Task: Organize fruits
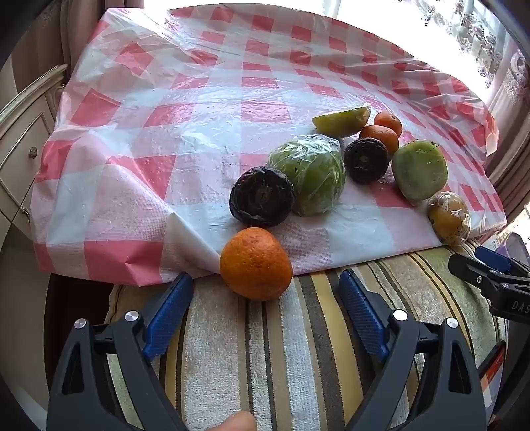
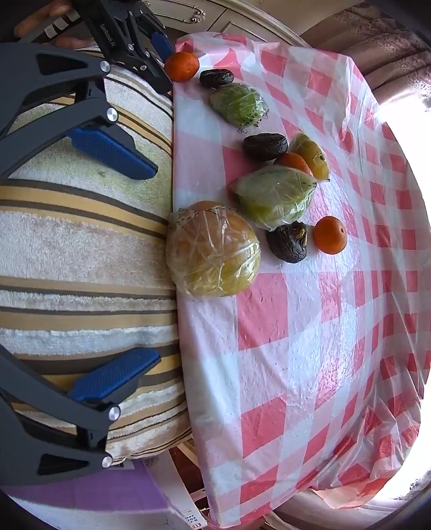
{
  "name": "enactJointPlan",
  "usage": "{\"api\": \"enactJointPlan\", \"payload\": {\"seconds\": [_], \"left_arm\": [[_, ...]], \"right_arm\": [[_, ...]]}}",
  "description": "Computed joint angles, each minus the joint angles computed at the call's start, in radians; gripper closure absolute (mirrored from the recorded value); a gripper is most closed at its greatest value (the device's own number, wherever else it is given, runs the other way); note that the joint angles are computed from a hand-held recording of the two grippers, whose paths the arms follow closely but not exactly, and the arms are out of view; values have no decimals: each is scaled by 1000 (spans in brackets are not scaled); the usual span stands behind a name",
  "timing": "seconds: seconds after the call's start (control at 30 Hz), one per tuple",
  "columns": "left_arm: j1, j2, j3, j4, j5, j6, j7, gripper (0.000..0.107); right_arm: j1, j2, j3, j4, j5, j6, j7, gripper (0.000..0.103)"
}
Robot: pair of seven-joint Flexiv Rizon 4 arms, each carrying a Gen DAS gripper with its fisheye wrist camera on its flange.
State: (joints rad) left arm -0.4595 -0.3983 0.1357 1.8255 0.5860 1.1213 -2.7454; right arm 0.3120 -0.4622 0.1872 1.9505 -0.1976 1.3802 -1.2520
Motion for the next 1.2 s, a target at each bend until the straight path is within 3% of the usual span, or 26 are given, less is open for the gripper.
{"api": "enactJointPlan", "payload": {"seconds": [0.6,0.9,1.2], "left_arm": [[3,1,-2,-4,0,-19,8,20],[-26,-4,-5,-56,58,-120,-22,19],[-12,0,-23,-60,82,-139,-28,19]], "right_arm": [[2,-1,0,-4,5,-8,-5,1],[1,-1,2,-5,5,-8,-7,1],[-1,-5,1,-4,6,12,-4,1]]}}
